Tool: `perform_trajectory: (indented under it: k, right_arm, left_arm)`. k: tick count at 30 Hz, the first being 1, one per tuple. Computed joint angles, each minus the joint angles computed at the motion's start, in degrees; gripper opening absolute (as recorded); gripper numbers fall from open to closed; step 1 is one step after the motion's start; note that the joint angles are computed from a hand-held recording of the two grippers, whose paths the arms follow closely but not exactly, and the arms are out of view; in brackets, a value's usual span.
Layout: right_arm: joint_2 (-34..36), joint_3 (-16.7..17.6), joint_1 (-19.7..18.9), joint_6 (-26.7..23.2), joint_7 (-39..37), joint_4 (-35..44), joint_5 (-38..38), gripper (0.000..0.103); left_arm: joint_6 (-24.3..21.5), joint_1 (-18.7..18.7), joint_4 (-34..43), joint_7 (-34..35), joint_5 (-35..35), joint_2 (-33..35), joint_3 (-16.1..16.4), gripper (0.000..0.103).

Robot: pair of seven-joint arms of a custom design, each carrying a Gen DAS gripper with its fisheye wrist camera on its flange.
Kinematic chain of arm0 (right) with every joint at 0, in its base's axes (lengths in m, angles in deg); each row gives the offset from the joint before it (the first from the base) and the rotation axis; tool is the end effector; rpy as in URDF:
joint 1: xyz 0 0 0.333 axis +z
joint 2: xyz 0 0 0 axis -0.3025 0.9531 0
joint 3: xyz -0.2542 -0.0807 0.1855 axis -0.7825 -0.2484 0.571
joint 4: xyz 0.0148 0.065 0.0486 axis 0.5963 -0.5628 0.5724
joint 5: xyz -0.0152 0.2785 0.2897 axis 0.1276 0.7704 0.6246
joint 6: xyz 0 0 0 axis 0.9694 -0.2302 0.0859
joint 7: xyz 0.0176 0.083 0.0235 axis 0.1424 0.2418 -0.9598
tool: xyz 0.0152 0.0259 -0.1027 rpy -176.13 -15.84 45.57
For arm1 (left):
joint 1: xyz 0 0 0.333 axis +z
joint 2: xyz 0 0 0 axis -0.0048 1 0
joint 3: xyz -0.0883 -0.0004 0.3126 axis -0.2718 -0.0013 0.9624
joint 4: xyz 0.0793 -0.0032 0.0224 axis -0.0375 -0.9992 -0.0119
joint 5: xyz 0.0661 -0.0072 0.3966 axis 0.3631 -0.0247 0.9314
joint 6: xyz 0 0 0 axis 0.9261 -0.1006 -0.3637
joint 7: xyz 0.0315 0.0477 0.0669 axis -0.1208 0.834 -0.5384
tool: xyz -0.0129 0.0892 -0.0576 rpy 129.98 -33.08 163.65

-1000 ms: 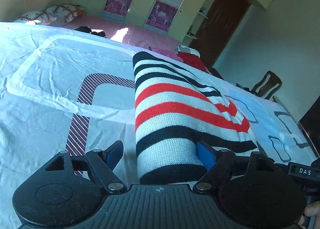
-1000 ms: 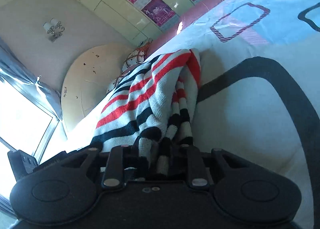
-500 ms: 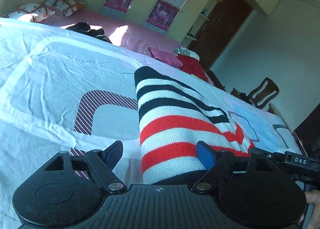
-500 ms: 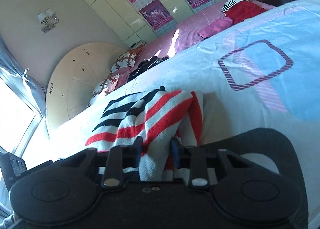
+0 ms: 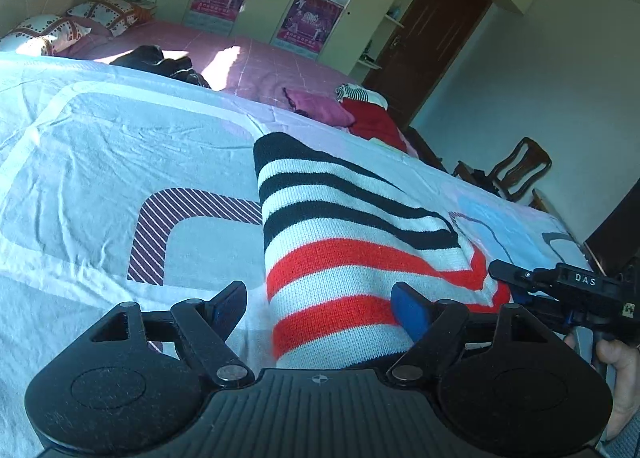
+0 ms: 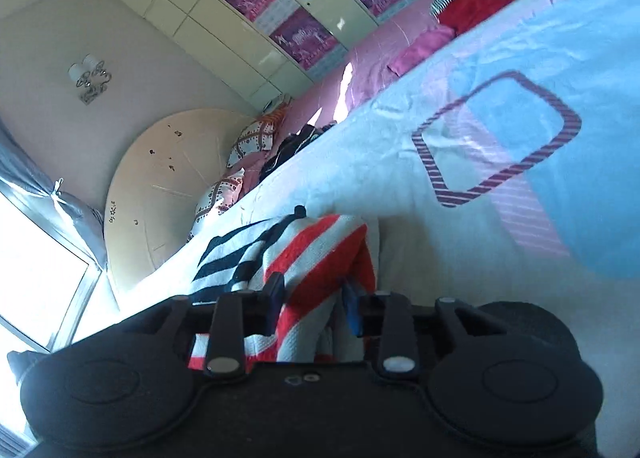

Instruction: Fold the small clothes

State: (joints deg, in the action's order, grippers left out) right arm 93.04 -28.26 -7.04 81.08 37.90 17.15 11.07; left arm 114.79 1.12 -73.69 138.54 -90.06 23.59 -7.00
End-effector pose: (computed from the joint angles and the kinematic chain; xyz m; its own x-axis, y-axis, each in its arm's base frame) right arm 0.7478 0.2784 0.4839 0.3085 -0.6343 -0.7089 -0.8297 0.1851 -0.5267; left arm 0.6439 -0.0814 0.5314 0.1851 -0.8851 0.4270 -0.6042 -0.4452 -0.6609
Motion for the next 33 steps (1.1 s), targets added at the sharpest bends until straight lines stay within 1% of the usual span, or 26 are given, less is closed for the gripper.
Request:
perform_trajectory:
  k: [1, 2, 3, 4, 5, 6, 7, 9, 10, 11, 12, 13, 14, 17, 19, 20, 21, 22, 23, 24, 26, 27, 28, 29, 31, 33]
  right_arm:
    - [1.27, -0.56, 0.55, -0.40, 1.74, 1.82, -0.72, 0.022]
    - [1.78, -0.46, 0.97, 1.23, 0.61, 2.54, -1.11, 0.010]
    - [1.27, -1.47, 2.36, 3.52, -1.64, 2.20, -3.15, 0.010]
    - [1.10, -4.48, 5.13, 4.77, -0.41, 2.37, -9.06, 0.010]
    - [1.47, -8.44, 8.50, 4.61, 2.55, 3.04, -17.25, 0.010]
    - [1.49, -10.39, 10.35, 5.33, 3.91, 2.42, -21.42, 0.010]
    - [0.98, -10.35, 10.56, 6.65, 4.08, 1.33, -22.06, 0.010]
    - [-1.78, -9.64, 9.95, 7.56, 6.48, -1.84, -23.27, 0.021]
    - [-4.54, -8.37, 8.87, 9.91, 6.51, -5.52, -22.23, 0.027]
    - [-7.80, -5.26, 6.30, 12.47, 3.91, -10.00, -18.94, 0.031]
    - [-11.62, -0.92, 2.21, 12.65, -0.70, -14.75, -12.46, 0.033]
    - [-14.35, 1.43, -0.62, 9.93, -3.20, -17.74, -8.13, 0.033]
    - [-17.34, 1.90, -2.21, 6.46, -4.71, -20.99, -4.94, 0.033]
    - [-24.23, 1.24, -3.01, 1.92, -7.60, -29.54, 0.96, 0.035]
    - [-25.79, 0.37, -2.69, -0.78, -7.43, -31.70, 4.59, 0.038]
    - [-25.96, 0.01, -2.02, -0.51, -7.98, -32.10, 5.86, 0.036]
    - [-26.20, -0.38, -1.21, 0.63, -8.96, -32.63, 6.83, 0.030]
    - [-26.25, -0.84, -0.30, 1.51, -9.95, -32.89, 7.03, 0.012]
    - [-26.10, -1.82, 1.34, 3.04, -9.40, -32.90, 3.70, 0.008]
    - [-26.31, -2.79, 2.81, 4.65, -8.81, -33.17, 1.25, 0.007]
    - [-27.78, -3.73, 3.98, 6.29, -11.90, -34.44, 2.85, 0.006]
    - [-28.15, -4.71, 5.11, 6.95, -11.21, -34.97, 0.64, 0.006]
    - [-27.95, -5.78, 6.09, 6.67, -9.37, -35.52, -2.79, 0.006]
    - [-27.34, -7.18, 7.50, 6.72, -7.47, -36.22, -6.39, 0.006]
    - [-26.97, -6.40, 6.99, 7.90, -8.57, -36.75, -4.57, 0.005]
    - [-27.53, -6.53, 6.91, 6.95, -7.85, -36.00, -4.06, 0.008]
  left_arm:
    - [-0.39, 0.42, 0.41, 0.97, -1.19, 0.38, -0.49, 0.079]
    - [-1.09, 0.37, 0.84, 0.99, -1.10, 0.73, -0.43, 0.079]
    - [-1.94, -0.30, 1.13, -0.33, 0.76, 0.94, 0.32, 0.079]
    - [-1.68, -0.59, 1.03, -1.04, 1.77, 1.10, 0.66, 0.079]
    - [-0.83, -0.43, 0.62, -0.99, 1.31, 1.25, 0.35, 0.079]
    - [-0.19, 0.01, 0.44, -0.58, 0.06, 1.49, -0.23, 0.079]
    - [-0.24, 0.01, 0.37, -0.88, 0.16, 1.37, -0.20, 0.079]
    - [-1.42, -1.16, -0.12, -3.92, 3.65, -0.11, 1.24, 0.079]
    - [-1.03, -1.17, -1.09, -3.94, 4.17, -1.24, 1.24, 0.079]
    - [0.73, -0.83, -3.47, -2.22, 3.19, -3.36, 0.68, 0.079]
    - [2.09, -0.84, -5.68, -1.28, 2.23, -5.23, 0.51, 0.079]
    - [2.77, -1.01, -7.57, 0.52, -0.18, -6.85, 0.30, 0.079]
    - [2.76, -1.55, -9.36, 2.46, -2.91, -8.47, 0.39, 0.079]
    - [3.48, -4.02, -14.05, 3.57, -5.50, -12.21, 1.67, 0.079]
    - [3.83, -5.74, -16.15, 3.47, -6.88, -13.53, 2.79, 0.079]
    - [4.33, -6.32, -17.08, 2.85, -7.26, -13.85, 3.23, 0.079]
    - [4.30, -6.94, -17.57, 2.37, -7.91, -13.96, 3.74, 0.079]
    - [3.96, -7.23, -17.83, 1.68, -7.91, -14.02, 4.03, 0.079]
    - [3.15, -6.15, -17.76, -1.25, -4.62, -13.98, 3.25, 0.079]
    - [1.74, -4.68, -17.36, -4.88, 0.09, -14.18, 2.20, 0.079]
    - [-0.84, -2.88, -16.38, -9.61, 8.87, -14.84, 0.75, 0.078]
    - [-3.18, -2.51, -15.61, -10.72, 12.48, -14.92, 0.34, 0.079]
    - [-4.89, -2.81, -15.13, -10.90, 14.00, -14.74, 0.42, 0.079]
    - [-5.94, -4.01, -15.26, -8.82, 12.02, -14.54, 1.31, 0.079]
    - [-4.43, -3.90, -16.59, -9.96, 14.40, -14.97, 1.37, 0.079]
    - [-5.56, -4.38, -16.38, -9.88, 13.37, -16.13, 1.99, 0.078]
